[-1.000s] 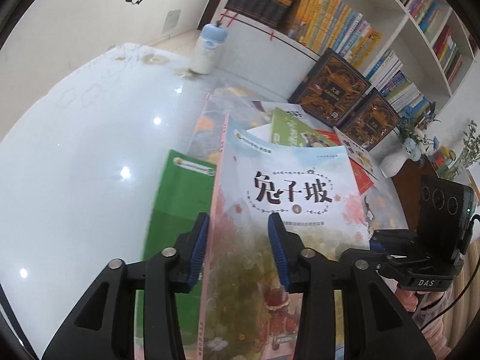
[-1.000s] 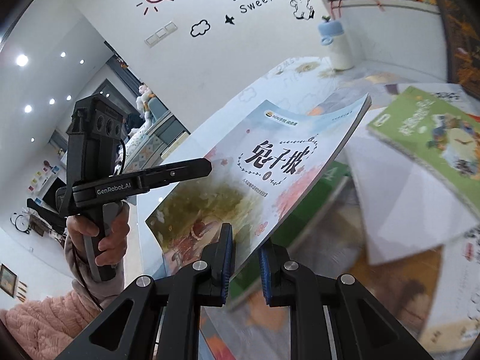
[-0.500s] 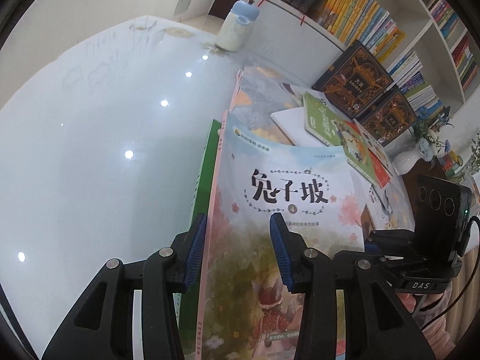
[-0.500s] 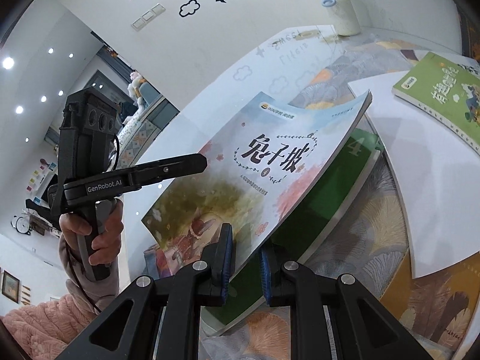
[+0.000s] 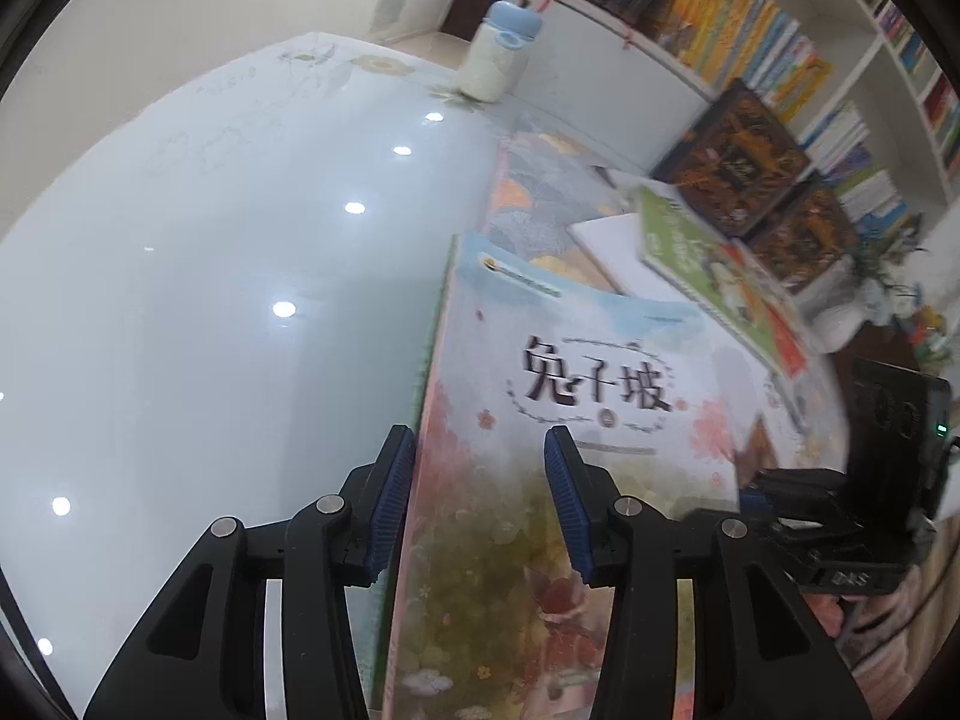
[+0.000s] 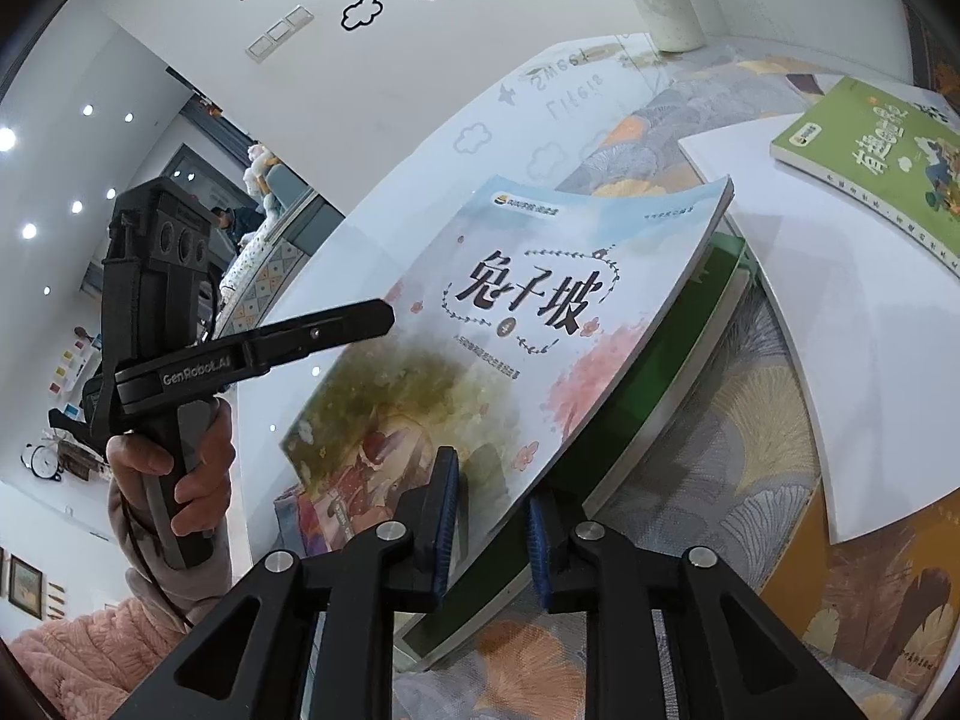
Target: Organize books
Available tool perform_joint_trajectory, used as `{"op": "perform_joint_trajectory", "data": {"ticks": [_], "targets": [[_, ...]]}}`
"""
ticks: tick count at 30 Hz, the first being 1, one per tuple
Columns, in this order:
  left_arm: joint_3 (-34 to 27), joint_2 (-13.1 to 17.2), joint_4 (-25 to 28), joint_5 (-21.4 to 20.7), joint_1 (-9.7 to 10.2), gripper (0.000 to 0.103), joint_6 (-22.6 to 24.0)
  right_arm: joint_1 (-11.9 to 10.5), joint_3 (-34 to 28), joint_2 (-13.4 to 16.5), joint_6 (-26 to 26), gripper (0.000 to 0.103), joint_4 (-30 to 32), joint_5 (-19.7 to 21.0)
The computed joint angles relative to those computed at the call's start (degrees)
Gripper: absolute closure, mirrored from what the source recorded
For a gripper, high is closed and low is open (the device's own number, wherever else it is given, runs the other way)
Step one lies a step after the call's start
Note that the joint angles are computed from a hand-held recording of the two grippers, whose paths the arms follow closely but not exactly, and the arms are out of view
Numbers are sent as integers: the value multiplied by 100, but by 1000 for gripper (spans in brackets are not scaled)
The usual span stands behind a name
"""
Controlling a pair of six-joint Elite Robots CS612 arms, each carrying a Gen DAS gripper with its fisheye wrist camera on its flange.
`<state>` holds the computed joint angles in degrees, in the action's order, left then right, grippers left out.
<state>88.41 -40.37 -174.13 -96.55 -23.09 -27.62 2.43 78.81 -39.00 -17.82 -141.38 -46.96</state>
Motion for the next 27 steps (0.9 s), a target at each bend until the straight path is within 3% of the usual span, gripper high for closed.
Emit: {"op": "perform_joint_trajectory", "data": {"ticks": [4, 6, 8, 13, 19, 22, 27], "targets": [[2, -35, 132, 288, -52, 60, -187, 8, -43, -23, -205, 67, 301, 28], [27, -80, 191, 414, -97, 60, -248, 23, -40, -78, -259, 62, 399, -160], [54, -132, 173, 395, -158, 59, -300, 10, 14, -163, -310, 57, 444, -389], [-13, -175, -10, 123, -331, 55, -145, -198, 372, -357, -193, 36, -95, -340], [-476, 7, 331, -54, -629, 55, 44, -641, 851, -567, 482, 36, -983, -445], [-895, 245, 623, -344, -800, 55, 74, -860, 1011, -630, 780, 36, -1192, -484], [-1527, 600, 998, -488, -1029, 55, 44, -1256, 1144, -672, 1056, 36, -1369, -670]]}}
